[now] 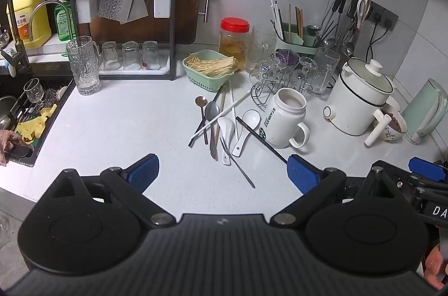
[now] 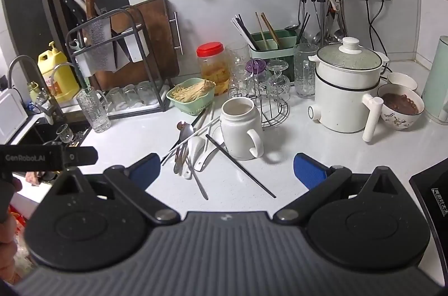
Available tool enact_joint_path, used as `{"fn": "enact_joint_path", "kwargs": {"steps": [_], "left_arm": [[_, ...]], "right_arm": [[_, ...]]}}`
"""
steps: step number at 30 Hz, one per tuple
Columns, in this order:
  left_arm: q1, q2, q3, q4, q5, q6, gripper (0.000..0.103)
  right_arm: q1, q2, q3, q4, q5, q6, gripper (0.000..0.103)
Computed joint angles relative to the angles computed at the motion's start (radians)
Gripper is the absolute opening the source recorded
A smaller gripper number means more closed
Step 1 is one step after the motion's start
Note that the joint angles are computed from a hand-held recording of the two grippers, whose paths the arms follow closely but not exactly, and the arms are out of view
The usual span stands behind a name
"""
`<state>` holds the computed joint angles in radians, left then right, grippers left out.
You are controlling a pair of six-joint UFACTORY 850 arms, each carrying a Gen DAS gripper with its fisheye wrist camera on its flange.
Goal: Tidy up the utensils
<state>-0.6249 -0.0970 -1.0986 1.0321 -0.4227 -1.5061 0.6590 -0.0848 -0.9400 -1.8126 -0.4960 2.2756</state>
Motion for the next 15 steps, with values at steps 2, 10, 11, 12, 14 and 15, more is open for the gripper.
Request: {"fn": "enact_joint_path", "kwargs": {"steps": [2, 10, 11, 12, 14, 15], "left_arm": [[-0.001, -0.002, -0.004, 0.004, -0.003, -0.004, 0.1], [-0.006, -0.007, -0.006, 0.022, -0.005, -0.017, 0.1], [-0.005, -0.006, -0.005, 0.024, -0.002, -0.019, 0.1], [-0.004, -0.004, -0.001, 0.029, 0.001, -0.023, 0.1], [-0.001, -0.004, -0.001, 0.025, 0.005, -0.017, 0.1], [-0.001, -0.004, -0.001, 0.022, 0.006, -0.015, 0.1]], "right_arm": [[-0.003, -0.002, -0.003, 0.002, 0.01, -0.007, 0.103], [0.003, -0.011, -0.006, -0.027, 0.01, -0.004, 0.103], [0.004, -0.013, -0.006, -0.026, 0.006, -0.005, 0.103], [0.005, -0.013, -0.006, -0.026, 0.005, -0.002, 0.103], [0.005, -0.014, -0.007, -0.025, 0.005, 0.004, 0.103], [0.006, -0.014, -0.007, -0.023, 0.002, 0.003, 0.103]]}}
